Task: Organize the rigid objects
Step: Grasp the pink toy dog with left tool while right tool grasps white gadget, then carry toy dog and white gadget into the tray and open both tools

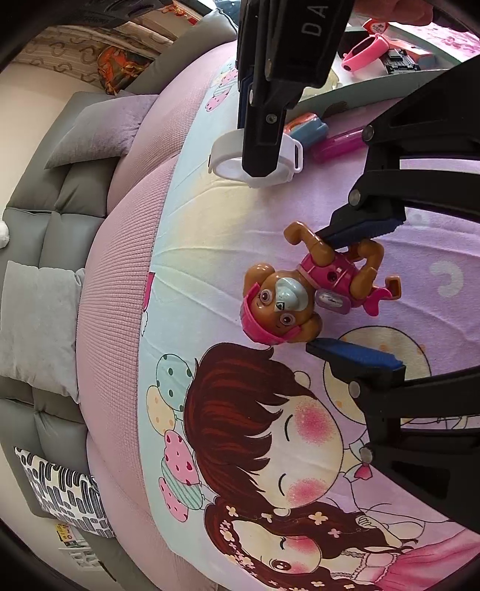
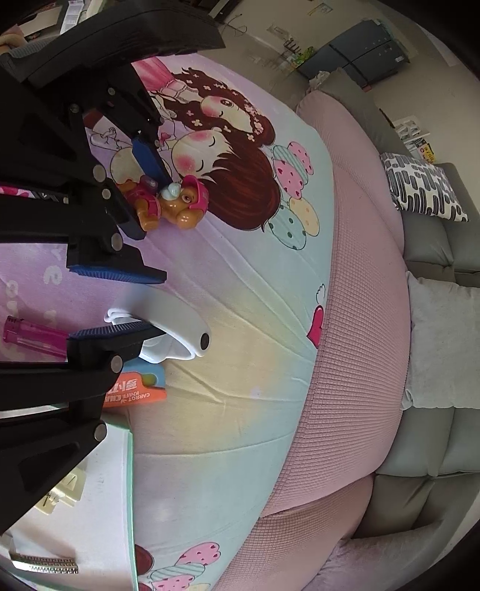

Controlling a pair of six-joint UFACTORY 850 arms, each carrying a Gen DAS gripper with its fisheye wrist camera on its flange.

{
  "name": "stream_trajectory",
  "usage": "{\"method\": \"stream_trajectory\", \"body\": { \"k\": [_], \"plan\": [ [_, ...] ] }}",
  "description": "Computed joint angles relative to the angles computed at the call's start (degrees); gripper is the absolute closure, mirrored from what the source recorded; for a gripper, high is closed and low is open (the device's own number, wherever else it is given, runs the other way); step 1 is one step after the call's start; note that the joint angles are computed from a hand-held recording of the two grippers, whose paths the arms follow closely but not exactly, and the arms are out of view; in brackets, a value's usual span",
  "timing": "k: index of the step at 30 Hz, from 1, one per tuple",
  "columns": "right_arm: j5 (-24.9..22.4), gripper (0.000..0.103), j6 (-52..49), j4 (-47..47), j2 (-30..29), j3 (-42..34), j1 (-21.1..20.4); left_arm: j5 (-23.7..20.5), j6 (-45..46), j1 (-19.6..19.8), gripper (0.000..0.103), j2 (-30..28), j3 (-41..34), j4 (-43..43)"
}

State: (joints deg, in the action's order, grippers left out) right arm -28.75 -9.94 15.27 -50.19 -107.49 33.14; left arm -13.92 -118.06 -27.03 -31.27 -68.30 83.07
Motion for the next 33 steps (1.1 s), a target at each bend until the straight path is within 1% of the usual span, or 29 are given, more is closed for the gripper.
{"method": "stream_trajectory", "body": {
  "k": [2,9,13,17,21,25,29,33],
  "plan": [
    [0.7,0.081,-0.8,0.8,2.1,2.4,-0.3,-0.4,0.3,-0.5,0.052,1.0,0.5,-0.8],
    [3.5,0.081,-1.2,0.0,10.9,11.7,-2.0,-3.0,7.2,-3.8,0.052,4.3,0.1,-7.5],
    [5.2,0.081,0.7,-2.8,16.5,17.5,-3.4,-4.8,11.8,-6.2,0.052,5.5,-1.5,-11.7],
    [6.5,0.081,1.8,-3.8,21.4,22.8,-5.7,-6.5,15.6,-8.8,0.052,5.6,-3.8,-15.1],
    [6.9,0.081,3.6,-5.8,24.8,26.7,-8.4,-8.2,20.7,-11.6,0.052,4.3,-7.3,-19.0],
    [7.0,0.081,3.5,-5.4,27.0,29.6,-11.3,-9.0,26.1,-13.5,0.052,1.8,-11.6,-23.8],
    [7.0,0.081,2.4,-3.8,27.8,31.4,-13.9,-9.7,32.8,-15.1,0.052,-1.6,-16.6,-29.0],
    [6.8,0.081,1.2,-2.9,27.3,32.3,-15.3,-10.0,39.0,-15.8,0.052,-5.3,-21.2,-34.9]
  ]
}}
